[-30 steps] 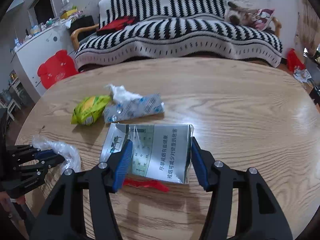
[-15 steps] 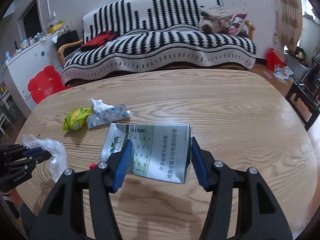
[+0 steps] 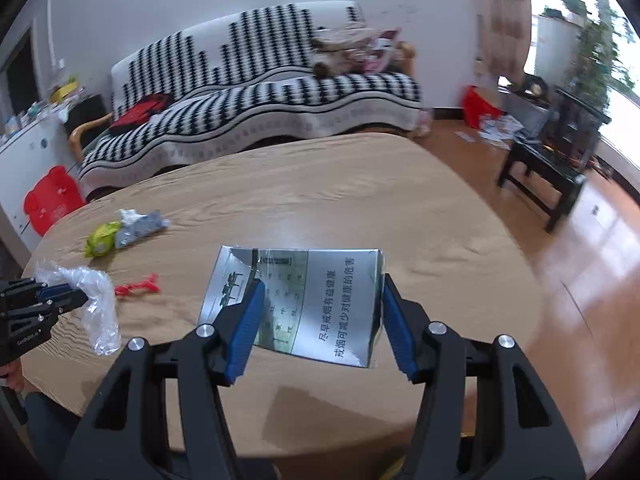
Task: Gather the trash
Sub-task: 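Carry the plastic wrap and white cigarette pack over the black bin with both tools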
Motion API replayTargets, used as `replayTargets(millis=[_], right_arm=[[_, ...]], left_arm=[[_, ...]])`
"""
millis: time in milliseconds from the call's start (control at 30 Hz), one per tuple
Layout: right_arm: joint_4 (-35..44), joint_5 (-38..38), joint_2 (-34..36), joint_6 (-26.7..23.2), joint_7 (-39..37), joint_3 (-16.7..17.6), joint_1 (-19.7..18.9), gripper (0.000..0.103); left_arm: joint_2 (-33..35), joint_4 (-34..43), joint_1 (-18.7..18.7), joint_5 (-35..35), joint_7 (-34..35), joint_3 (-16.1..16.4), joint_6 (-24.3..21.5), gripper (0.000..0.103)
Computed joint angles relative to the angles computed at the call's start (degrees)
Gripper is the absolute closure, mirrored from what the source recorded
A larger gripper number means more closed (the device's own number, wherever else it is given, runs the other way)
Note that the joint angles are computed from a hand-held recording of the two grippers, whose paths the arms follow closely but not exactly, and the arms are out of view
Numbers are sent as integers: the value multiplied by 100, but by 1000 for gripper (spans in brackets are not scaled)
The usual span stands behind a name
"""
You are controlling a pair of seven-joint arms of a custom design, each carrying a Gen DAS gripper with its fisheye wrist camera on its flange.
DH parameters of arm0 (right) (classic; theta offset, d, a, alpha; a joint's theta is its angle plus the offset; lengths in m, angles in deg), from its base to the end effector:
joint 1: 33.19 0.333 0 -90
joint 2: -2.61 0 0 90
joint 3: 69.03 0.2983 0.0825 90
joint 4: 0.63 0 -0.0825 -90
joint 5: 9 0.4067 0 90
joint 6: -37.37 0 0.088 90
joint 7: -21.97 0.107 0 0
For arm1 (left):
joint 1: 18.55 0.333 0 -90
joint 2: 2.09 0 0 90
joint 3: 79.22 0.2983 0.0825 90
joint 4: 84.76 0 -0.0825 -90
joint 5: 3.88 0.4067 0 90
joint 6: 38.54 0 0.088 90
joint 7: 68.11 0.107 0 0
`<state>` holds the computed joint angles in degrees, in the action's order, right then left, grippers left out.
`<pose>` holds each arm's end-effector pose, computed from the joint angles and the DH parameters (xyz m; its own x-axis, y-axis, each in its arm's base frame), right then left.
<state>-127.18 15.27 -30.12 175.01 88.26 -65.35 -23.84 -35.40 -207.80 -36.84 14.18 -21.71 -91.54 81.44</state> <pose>0.4435 0.1128 0.6674 0.4640 -0.8812 -0.0903 -0.6280 -0.2554 -0.7351 0.3792 -0.2338 0.6611 0.1407 -0.9900 0.0057 -0.7810 -0.1145 -0.6140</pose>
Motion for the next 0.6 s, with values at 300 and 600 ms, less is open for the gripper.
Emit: replayTargets(millis=[300, 600], right_arm=[[-985, -361, -934, -234, -410, -687, -1082, 46], [-2058, -605, -997, -491, -802, -1080, -2215, 46]], left_arm=[[2154, 1761, -466, 126, 167, -689, 547, 87], [4417, 3204, -1286, 25, 469, -1080, 825, 87]])
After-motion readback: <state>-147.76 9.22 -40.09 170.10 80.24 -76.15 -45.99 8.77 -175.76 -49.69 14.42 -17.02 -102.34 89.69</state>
